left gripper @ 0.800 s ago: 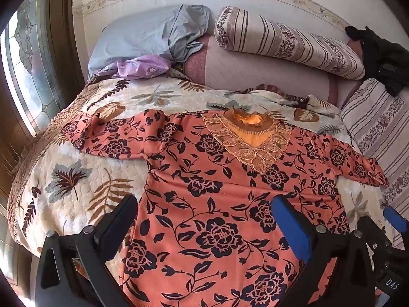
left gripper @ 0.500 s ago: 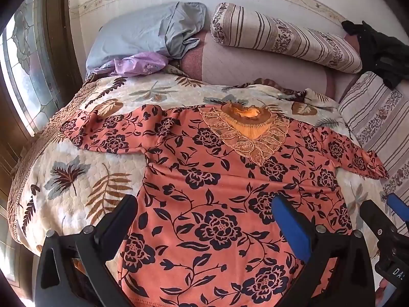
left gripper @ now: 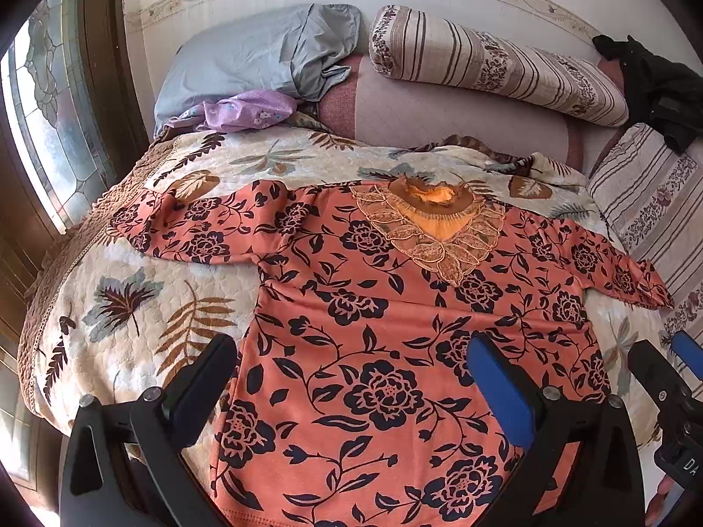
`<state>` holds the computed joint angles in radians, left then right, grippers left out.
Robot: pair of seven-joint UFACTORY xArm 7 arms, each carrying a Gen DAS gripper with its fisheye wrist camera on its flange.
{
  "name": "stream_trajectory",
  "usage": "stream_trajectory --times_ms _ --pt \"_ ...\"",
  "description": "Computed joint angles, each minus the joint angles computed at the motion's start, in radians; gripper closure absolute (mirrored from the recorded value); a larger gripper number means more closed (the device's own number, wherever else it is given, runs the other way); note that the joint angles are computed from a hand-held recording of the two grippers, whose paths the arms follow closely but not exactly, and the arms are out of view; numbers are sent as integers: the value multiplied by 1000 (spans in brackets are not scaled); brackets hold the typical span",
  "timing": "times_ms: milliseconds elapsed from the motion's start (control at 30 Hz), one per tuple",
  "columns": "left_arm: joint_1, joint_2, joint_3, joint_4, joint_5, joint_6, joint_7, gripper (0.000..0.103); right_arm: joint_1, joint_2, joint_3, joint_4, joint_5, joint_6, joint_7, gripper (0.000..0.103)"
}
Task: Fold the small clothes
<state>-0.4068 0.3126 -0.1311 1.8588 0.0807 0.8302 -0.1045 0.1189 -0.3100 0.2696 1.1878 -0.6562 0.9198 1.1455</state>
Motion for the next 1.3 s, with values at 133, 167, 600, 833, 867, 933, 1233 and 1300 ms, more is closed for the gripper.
stream_trajectory --times_ms 133,167,600,833,867,933,1233,1300 --pt "1 -10 2 -22 7 -15 -2 0 0 -5 3 -5 -6 3 2 0" --pt "2 -7 0 -19 4 -9 1 0 1 -4 0 -5 0 2 -1 0" --pt "0 -13 2 -22 17 -8 -12 0 -5 -12 2 -11 -7 -4 11 0" --pt "0 -14 1 -23 17 -6 -14 0 -4 -8 4 -6 -1 1 5 0" --pt "0 -15 1 -24 17 -7 -14 0 -3 -6 3 -6 2 0 4 0" --pt "-2 -12 2 -21 19 -4 -16 0 -1 -2 2 -4 6 5 -1 0" --pt "0 -6 1 -10 14 5 -13 0 5 6 -4 -2 14 4 -6 0" --pt "-2 -5 2 -8 17 6 -16 0 4 6 -4 -2 13 2 -1 0"
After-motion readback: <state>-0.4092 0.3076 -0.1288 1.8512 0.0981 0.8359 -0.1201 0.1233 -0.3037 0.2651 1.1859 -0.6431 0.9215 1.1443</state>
